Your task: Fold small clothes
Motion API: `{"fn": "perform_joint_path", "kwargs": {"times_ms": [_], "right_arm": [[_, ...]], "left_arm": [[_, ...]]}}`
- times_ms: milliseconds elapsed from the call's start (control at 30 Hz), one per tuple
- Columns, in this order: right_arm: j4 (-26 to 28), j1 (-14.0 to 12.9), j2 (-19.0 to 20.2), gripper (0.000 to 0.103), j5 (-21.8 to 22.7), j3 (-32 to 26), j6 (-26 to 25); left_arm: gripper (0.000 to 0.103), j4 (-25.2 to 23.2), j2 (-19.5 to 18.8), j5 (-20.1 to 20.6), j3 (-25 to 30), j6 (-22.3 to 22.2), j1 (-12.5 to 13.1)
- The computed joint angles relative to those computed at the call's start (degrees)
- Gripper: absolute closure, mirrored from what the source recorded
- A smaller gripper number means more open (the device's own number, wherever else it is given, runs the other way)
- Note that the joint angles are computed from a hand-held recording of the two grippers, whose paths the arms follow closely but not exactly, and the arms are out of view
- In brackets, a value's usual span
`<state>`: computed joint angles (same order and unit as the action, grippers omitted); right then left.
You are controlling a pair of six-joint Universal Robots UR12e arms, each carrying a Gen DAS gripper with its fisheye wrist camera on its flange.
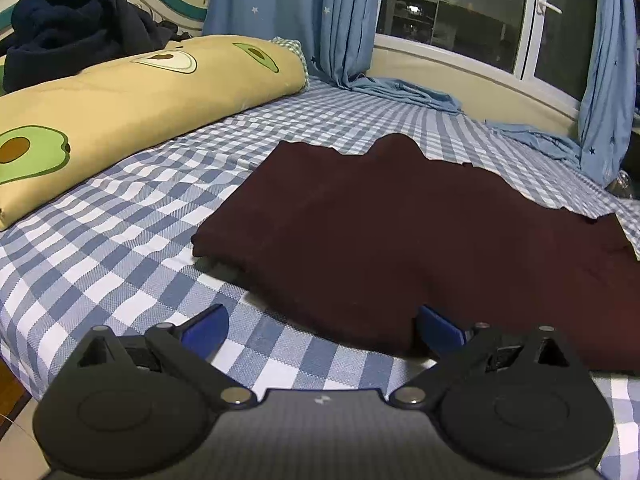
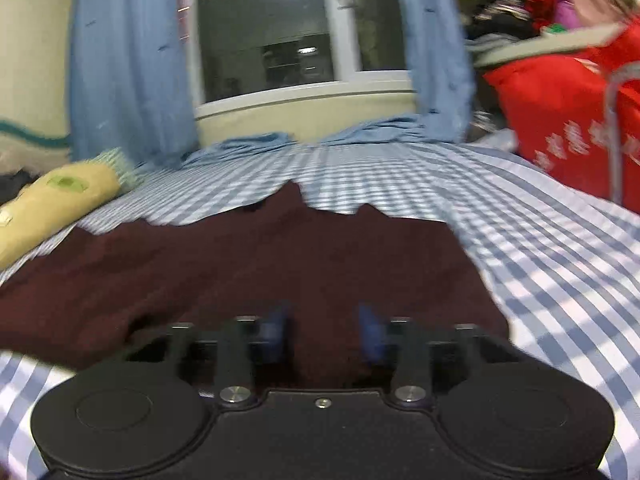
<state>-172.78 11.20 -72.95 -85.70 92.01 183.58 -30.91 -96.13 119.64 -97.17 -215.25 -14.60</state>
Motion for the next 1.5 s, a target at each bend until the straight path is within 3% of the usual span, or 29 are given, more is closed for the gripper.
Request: {"fn": "perform_joint_path", "kwargs": {"times_ms": [33, 67, 200, 300, 500, 633, 700, 800, 867, 933, 967, 1033, 1067, 1100, 1200, 1300, 1333, 1433, 1500], "right_arm": [[0.4, 0.4, -0.2, 0.099, -1.2, 0.1, -1.7], [-0.2, 0.9, -0.3, 0.103, -3.5, 0.1, -3.2], [-2.1, 0.1, -1.3, 0.103, -4.0, 0.6, 0.0], [-1.5, 0.2, -1.5, 0.103, -4.9, 0.7, -2.3], [-2.0, 0.1, -0.7, 0.103, -6.3, 1.2, -1.3], [-2.4, 0.6, 0.1, 0.103, -8.1, -0.1, -3.4], [-0.3, 0.7, 0.2, 0.102, -7.9, -1.0, -3.2], [1.6, 0.9, -0.2, 0.088, -7.4, -1.4, -3.4], [-0.8, 1.3, -0.2, 0.069, -7.4, -1.0, -3.4], [-2.6, 2.0, 0.1, 0.038, -7.1, -1.2, -3.3], [-3.4, 2.3, 0.4, 0.034, -6.1, -1.5, -3.0], [-3.4, 2.9, 1.4, 0.012, -2.7, -2.6, -2.6], [-3.4, 3.1, 1.9, 0.006, -1.3, -3.3, -2.2], [-3.6, 3.5, 2.6, 0.002, 0.1, -4.1, -1.8], [-3.2, 5.3, 4.9, 0.001, 0.9, -7.0, -3.2], [-1.2, 7.3, 7.1, 0.001, -0.7, -9.7, -8.1], [-0.8, 7.9, 7.7, 0.001, -1.7, -10.3, -10.1], [5.4, 9.4, 8.6, 0.001, -4.9, -12.5, -15.7], [6.7, 9.1, 8.8, 0.0, -3.8, -13.0, -15.0]], "left_arm": [[0.001, -0.6, 0.1, -0.2, 0.1, 0.1, 0.0], [0.001, -1.6, 0.3, -0.6, 0.2, 0.1, 0.1], [0.001, -4.6, 1.2, -3.4, 0.6, 0.1, 0.7], [0.001, -5.5, 1.7, -5.0, 0.5, 0.0, 1.0], [0.0, -3.0, 1.8, -6.9, -0.3, 0.5, 1.3], [0.0, -1.8, 0.7, -6.9, 0.5, 0.5, 1.9], [0.0, -1.3, 0.3, -6.9, 0.7, -0.1, 2.2], [0.0, 0.2, 0.2, -7.6, 0.5, -2.5, 2.7], [0.0, 1.9, 0.3, -7.8, 0.0, -4.0, 2.9], [0.0, 3.6, 0.0, -7.2, -0.3, -5.2, 3.0], [0.0, 4.4, -0.2, -6.8, -0.4, -5.8, 3.0], [0.001, 6.1, -0.5, -5.9, -0.7, -8.0, 3.0], [0.002, 6.9, -0.7, -5.4, -0.8, -9.3, 3.0], [0.003, 7.5, -0.9, -4.8, -0.8, -10.9, 3.0], [0.02, 5.7, -1.6, -0.6, 0.2, -14.7, 2.5], [0.03, 5.0, -2.4, 1.3, 1.1, -13.2, 2.2], [0.042, 4.9, -2.6, 1.8, 1.3, -12.3, 2.2], [0.064, 5.1, -2.7, 2.1, 1.2, -12.8, 2.5], [0.076, 5.5, -2.3, 1.6, 1.0, -14.4, 2.9]]}}
